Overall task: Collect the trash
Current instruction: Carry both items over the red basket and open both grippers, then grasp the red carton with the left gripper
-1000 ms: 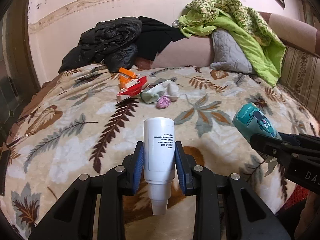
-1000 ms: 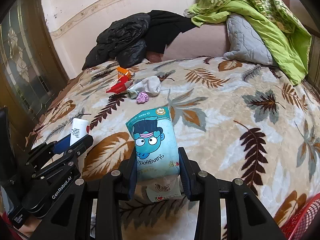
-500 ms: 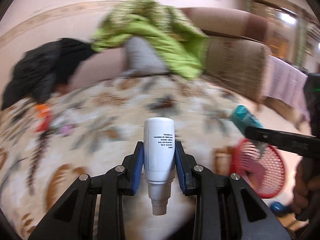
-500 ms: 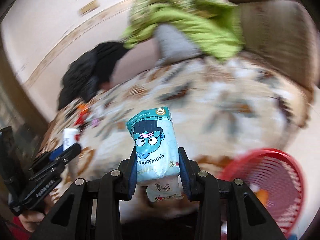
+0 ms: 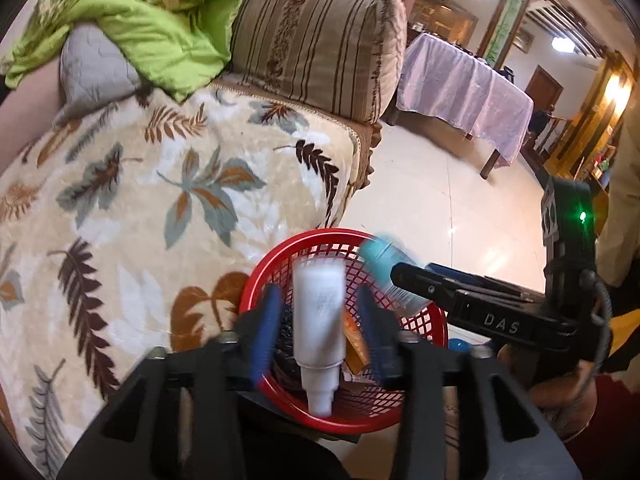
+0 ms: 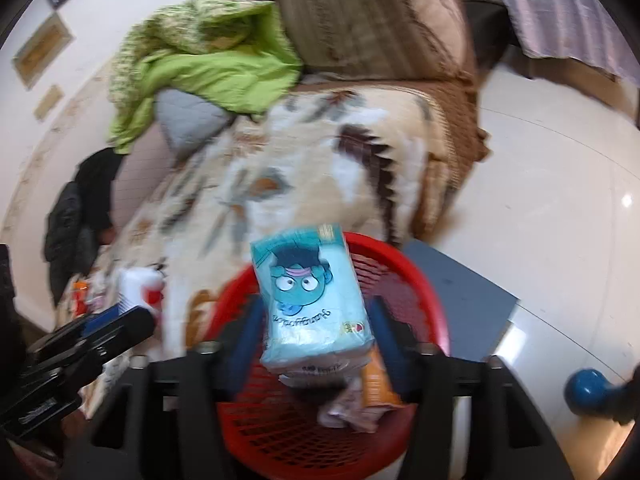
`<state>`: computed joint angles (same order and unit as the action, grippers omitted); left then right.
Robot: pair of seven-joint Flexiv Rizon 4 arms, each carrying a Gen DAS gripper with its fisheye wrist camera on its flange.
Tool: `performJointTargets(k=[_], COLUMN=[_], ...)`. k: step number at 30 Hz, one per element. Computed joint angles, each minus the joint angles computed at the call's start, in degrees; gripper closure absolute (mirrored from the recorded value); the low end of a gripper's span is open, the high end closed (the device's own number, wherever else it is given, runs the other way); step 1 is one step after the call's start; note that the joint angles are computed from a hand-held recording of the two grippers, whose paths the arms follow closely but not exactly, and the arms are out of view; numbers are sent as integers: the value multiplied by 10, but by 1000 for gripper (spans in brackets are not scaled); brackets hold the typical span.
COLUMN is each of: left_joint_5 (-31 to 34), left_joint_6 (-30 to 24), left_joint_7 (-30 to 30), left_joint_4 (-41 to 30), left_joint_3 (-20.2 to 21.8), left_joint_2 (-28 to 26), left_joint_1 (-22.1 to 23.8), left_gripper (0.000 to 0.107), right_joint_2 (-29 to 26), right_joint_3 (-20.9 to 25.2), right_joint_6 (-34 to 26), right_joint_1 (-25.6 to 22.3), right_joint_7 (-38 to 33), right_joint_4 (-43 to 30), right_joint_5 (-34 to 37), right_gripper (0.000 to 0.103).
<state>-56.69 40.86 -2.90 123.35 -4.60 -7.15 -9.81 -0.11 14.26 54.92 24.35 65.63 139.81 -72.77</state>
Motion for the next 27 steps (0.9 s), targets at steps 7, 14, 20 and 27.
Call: performJointTargets(k=[7,14,20,27], left_joint_5=[-64,-125,-162,-135], left_joint_6=[49,107,194,420], left_joint_7=[21,32,28,30], left_joint_4=[-5,-51,-147,-320], left_joint_3=[9,24,21,-3], left_joint_2=[-2,-39,-118,-291], left_joint_1=[15,65,130,168], left_gripper=[54,49,44,36], right_joint_2=[-15,-121,-247,-361], right_joint_3=[5,-40,-80,-106], right_joint_6=[-62,-14,99,171], right_joint_1=[19,37,55,87], right_joint_7=[-95,-217,-349,-490], right_joint_4=[-54,-200,-365,-519], right_joint_5=[24,-56,-32,59], right_gripper=[37,37,37,37])
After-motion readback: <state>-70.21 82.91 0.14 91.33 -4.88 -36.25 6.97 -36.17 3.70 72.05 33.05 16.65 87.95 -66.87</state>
